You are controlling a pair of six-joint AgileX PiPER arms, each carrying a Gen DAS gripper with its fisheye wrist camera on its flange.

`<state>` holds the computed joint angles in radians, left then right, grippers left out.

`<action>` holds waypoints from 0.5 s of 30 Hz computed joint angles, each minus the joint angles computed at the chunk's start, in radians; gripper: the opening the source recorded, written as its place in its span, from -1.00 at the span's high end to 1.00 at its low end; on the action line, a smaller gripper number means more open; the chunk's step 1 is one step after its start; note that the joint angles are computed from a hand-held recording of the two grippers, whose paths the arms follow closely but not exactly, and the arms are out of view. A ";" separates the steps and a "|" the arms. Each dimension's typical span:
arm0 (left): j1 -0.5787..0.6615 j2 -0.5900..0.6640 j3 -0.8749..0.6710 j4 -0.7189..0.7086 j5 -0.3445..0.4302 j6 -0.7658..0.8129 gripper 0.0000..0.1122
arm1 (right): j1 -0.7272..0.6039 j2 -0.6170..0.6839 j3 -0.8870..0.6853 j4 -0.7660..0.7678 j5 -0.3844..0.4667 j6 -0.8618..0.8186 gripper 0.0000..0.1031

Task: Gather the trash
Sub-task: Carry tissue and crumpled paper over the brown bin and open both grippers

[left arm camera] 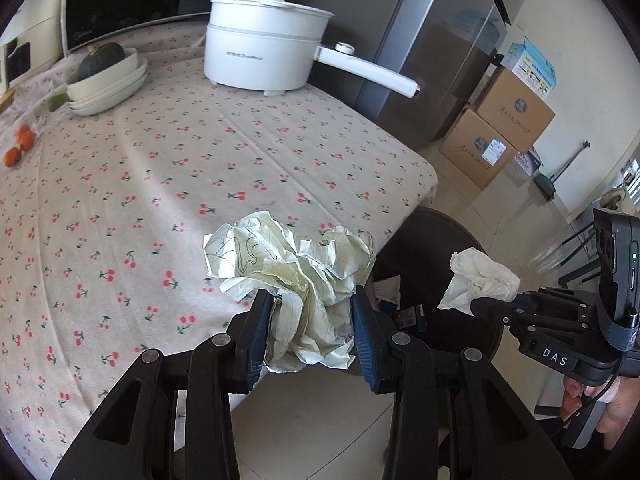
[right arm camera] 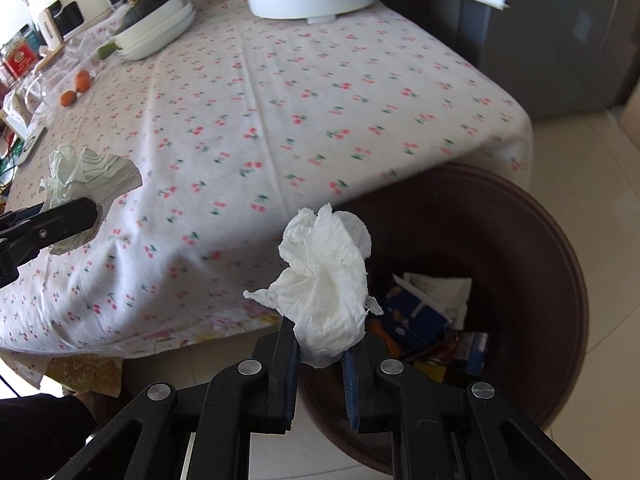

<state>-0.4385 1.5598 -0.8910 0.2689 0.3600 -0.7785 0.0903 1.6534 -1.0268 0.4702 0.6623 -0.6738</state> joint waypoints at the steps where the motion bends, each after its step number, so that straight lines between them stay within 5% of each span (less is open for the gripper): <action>1: -0.015 0.022 -0.018 -0.005 -0.001 0.004 0.27 | -0.020 -0.002 0.004 0.006 0.004 -0.011 0.69; 15: -0.162 0.325 -0.294 -0.058 0.028 0.051 0.25 | -0.302 0.038 0.013 0.050 0.068 -0.182 0.68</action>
<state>-0.6003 1.8843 -1.1852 0.2106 0.3877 -0.7272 -0.2115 1.6912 -1.0136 0.5198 0.7307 -0.8560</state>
